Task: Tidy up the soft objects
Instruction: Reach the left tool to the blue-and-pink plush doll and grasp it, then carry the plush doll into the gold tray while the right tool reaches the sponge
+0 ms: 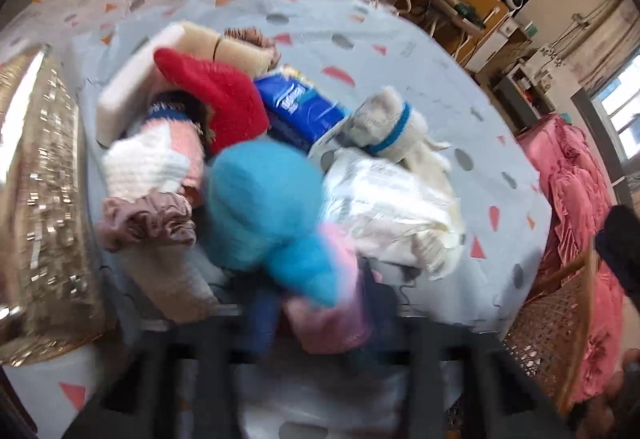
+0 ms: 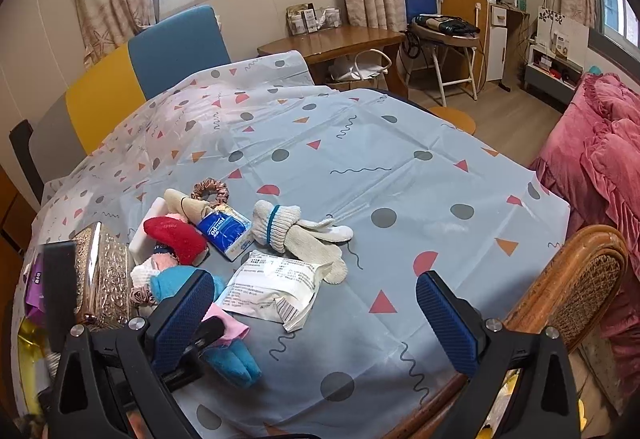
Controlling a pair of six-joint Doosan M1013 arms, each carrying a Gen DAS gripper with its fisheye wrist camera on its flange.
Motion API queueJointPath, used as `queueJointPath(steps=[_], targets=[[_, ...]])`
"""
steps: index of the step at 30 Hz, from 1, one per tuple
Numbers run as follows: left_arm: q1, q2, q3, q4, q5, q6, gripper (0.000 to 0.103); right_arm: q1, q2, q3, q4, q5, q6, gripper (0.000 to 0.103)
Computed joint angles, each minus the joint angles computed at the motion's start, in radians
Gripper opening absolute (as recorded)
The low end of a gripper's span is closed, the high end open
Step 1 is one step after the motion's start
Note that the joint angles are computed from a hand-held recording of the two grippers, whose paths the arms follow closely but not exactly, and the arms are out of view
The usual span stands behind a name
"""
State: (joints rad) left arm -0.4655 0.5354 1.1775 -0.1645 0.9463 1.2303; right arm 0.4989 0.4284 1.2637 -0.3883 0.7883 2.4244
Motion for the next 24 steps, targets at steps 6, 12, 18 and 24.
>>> queueJointPath(steps=[6,12,18,24], targets=[[0.016,-0.061,0.058,-0.048,-0.087,0.097,0.026,-0.014,0.008,-0.01,0.05,-0.003,-0.032,0.089],[0.056,-0.096,0.043,-0.04,-0.121,0.102,0.026,-0.031,0.063,-0.094,0.275,0.057,-0.23,0.077],[0.094,-0.105,0.005,0.049,-0.147,0.008,0.026,-0.019,0.16,-0.222,0.491,0.176,-0.448,0.072],[0.135,-0.123,-0.011,0.125,-0.172,-0.085,0.027,0.018,0.28,-0.386,0.55,0.305,-0.565,0.072]])
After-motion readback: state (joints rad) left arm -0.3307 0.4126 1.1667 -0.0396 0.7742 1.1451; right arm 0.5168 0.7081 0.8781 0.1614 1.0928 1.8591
